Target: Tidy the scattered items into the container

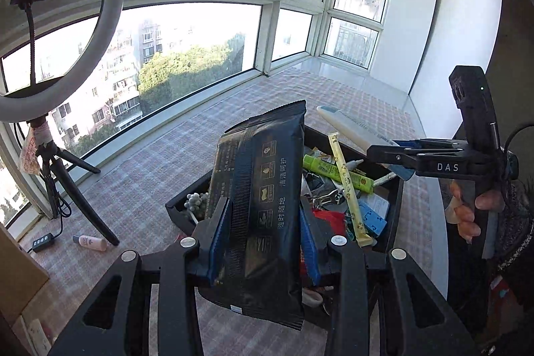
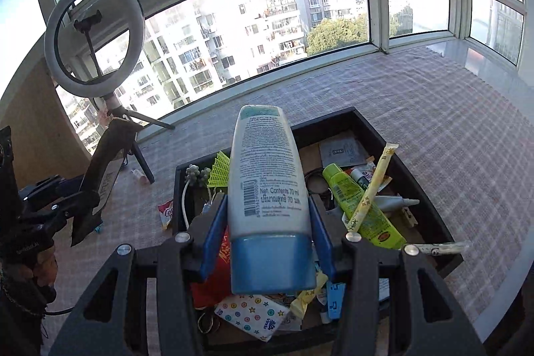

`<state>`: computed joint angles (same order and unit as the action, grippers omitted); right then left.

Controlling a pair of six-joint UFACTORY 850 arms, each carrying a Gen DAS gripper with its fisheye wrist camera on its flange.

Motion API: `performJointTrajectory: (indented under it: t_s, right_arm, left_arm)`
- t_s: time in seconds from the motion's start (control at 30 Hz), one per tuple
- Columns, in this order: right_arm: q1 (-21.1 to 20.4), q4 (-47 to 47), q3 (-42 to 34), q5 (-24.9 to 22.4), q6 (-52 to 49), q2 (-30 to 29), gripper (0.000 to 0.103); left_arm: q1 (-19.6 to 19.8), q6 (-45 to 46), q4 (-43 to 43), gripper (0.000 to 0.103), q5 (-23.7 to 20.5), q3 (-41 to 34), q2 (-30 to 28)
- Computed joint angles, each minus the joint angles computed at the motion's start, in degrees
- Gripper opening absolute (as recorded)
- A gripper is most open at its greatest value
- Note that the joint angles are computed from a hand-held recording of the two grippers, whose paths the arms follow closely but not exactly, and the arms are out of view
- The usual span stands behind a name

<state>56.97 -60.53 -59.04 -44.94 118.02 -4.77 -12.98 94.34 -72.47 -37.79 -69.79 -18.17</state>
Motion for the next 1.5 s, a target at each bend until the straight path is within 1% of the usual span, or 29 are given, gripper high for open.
performJointTrajectory:
  t_s: [0.23,0.3,0.33,0.37,0.4,0.43,0.47,0.53,0.7,0.8,0.93,1.07,1.2,1.3,1.4,1.5]
  right_arm:
    - [-0.4,0.75,4.55,-2.16,2.92,3.41,0.046]
    - [-0.4,0.95,5.25,-2.84,3.47,3.91,0.047]
    - [-0.35,0.49,5.58,-3.23,4.09,4.12,0.047]
    - [-0.31,0.15,5.84,-3.65,4.63,4.3,0.048]
    - [-0.3,0.36,5.79,-4.22,4.75,4.3,0.055]
    - [-0.29,0.58,5.73,-4.79,4.87,4.3,0.064]
    - [-0.28,0.8,5.68,-5.36,4.99,4.29,0.072]
    - [-0.18,0.59,5.6,-6.16,5.22,4.29,0.072]
    - [-0.27,0.66,4.67,-5.94,3.97,3.33,0.072]
    - [-0.32,1.0,3.66,-5.22,2.96,2.42,0.072]
    - [-0.64,0.85,2.39,-3.44,1.53,1.03,0.072]
    - [-0.7,0.64,0.31,-1.77,-0.62,-0.89,0.072]
    - [-1.03,-0.27,-2.46,1.08,-2.56,-3.44,0.072]
    - [-1.34,-0.9,-5.48,4.02,-4.73,-5.96,0.072]
    - [-1.67,-0.37,-9.76,7.23,-9.3,-9.41,0.072]
    - [-1.92,2.02,-15.12,9.19,-16.15,-13.77,0.072]
  left_arm:
    - [-5.93,-1.09,0.46,0.037,2.73,-1.69,-1.45]
    - [-6.84,-1.55,-0.25,0.04,3.0,-2.25,-1.92]
    - [-7.28,-2.9,0.37,0.048,3.22,-2.77,-2.29]
    - [-7.66,-5.25,2.11,0.066,3.19,-3.52,-2.81]
    - [-7.96,-6.82,3.09,0.073,3.29,-3.98,-3.14]
    - [-8.06,-6.77,2.76,0.075,3.52,-3.88,-3.09]
    - [-8.05,-6.13,2.34,0.075,3.46,-3.65,-2.97]
    - [-7.86,-5.0,1.94,0.075,3.68,-3.08,-2.57]
    - [-6.92,-3.31,1.1,0.075,4.14,-1.84,-1.64]
    - [-5.93,-4.0,0.68,0.075,3.67,-1.88,-1.65]
    - [-4.54,-3.94,0.27,0.075,4.13,-1.15,-1.18]
    - [-1.95,-4.02,0.22,0.075,4.3,-0.24,-0.88]
    - [1.9,-4.77,0.17,0.075,4.36,0.34,-1.19]
    - [5.48,-4.47,-0.21,0.074,5.43,1.27,-1.27]
    - [9.33,-5.42,0.84,0.074,6.55,1.73,-1.73]
    - [13.0,-5.82,1.42,0.074,7.97,2.52,-1.86]
